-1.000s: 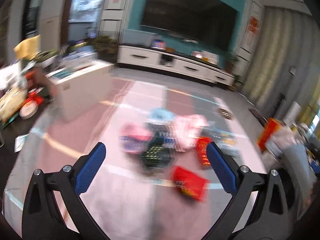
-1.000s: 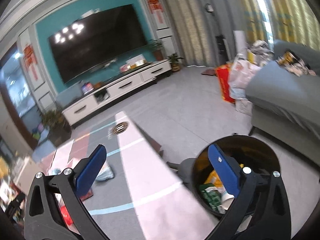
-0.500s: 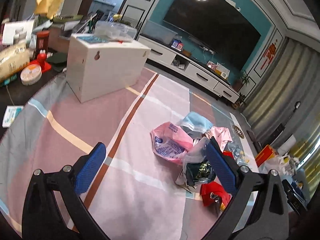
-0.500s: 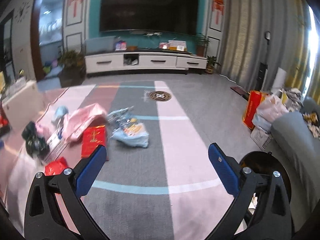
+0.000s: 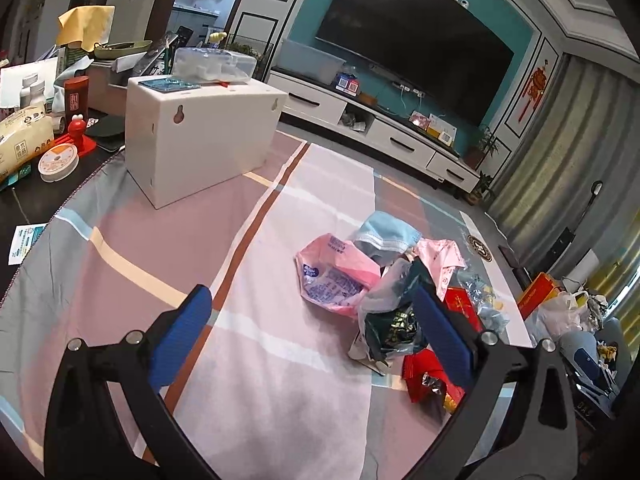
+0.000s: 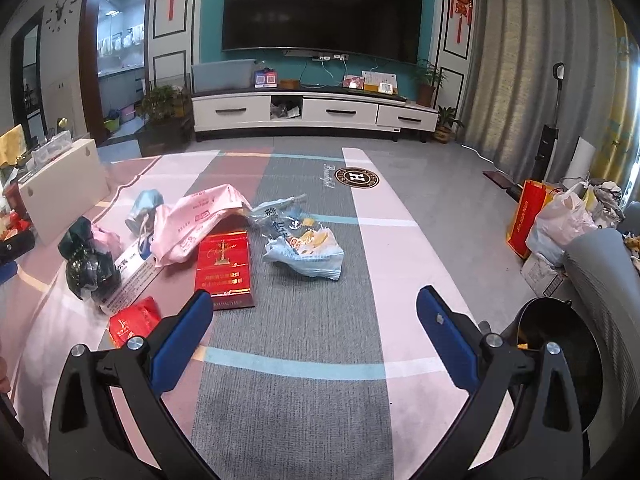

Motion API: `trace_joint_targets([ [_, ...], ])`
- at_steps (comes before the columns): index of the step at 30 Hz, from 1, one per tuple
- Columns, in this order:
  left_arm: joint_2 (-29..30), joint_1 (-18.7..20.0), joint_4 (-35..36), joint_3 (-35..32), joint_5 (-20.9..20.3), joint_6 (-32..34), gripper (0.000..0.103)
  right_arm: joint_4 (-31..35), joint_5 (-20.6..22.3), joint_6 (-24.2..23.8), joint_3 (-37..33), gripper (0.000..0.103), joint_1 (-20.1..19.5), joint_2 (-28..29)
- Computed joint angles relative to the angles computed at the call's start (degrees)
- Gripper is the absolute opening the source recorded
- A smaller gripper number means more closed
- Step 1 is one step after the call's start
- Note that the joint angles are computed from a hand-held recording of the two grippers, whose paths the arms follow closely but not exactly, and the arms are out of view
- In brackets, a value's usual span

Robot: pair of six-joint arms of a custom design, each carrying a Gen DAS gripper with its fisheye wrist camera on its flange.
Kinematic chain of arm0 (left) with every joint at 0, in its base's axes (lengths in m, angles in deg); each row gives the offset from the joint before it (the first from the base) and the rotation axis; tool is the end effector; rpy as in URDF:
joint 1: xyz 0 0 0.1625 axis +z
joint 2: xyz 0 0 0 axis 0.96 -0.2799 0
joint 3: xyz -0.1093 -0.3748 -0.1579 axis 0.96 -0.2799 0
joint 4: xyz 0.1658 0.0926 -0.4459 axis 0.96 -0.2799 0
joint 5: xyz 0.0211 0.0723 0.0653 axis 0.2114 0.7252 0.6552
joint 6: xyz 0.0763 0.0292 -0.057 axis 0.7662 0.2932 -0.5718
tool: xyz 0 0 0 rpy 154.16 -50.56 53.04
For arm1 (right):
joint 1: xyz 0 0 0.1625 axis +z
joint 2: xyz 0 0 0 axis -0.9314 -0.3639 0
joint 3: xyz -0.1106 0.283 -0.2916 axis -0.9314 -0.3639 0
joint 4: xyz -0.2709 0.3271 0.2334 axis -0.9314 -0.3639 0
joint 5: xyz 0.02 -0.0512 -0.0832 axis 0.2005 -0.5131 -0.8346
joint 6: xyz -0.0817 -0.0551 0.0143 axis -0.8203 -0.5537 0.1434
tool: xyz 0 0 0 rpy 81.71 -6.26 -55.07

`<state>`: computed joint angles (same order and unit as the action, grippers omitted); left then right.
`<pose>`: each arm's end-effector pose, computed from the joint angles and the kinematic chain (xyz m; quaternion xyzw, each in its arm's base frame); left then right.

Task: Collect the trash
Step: 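Move both open tools back toward the remaining trash on the rug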

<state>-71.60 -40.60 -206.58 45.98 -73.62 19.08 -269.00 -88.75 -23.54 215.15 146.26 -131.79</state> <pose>-0.2540 -0.4334 0.0017 -0.0297 0.8378 -0.4899 0.2393 0.0156 -0.4390 0.2529 0.2130 -0.8252 0.3861 0.3529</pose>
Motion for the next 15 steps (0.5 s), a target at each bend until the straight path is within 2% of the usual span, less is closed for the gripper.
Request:
trace_joint_targets([
  [6, -0.13, 0.62, 2.15, -0.77, -1.51, 0.09, 0.1, -0.58, -1.64, -0.93, -0.33, 0.1, 0.4, 1.68],
  [15, 0.62, 0.36, 0.62, -1.28, -2.51, 2.33, 0.1, 0.01, -1.83, -1.46, -0.27, 0.1, 0.77, 2.21],
])
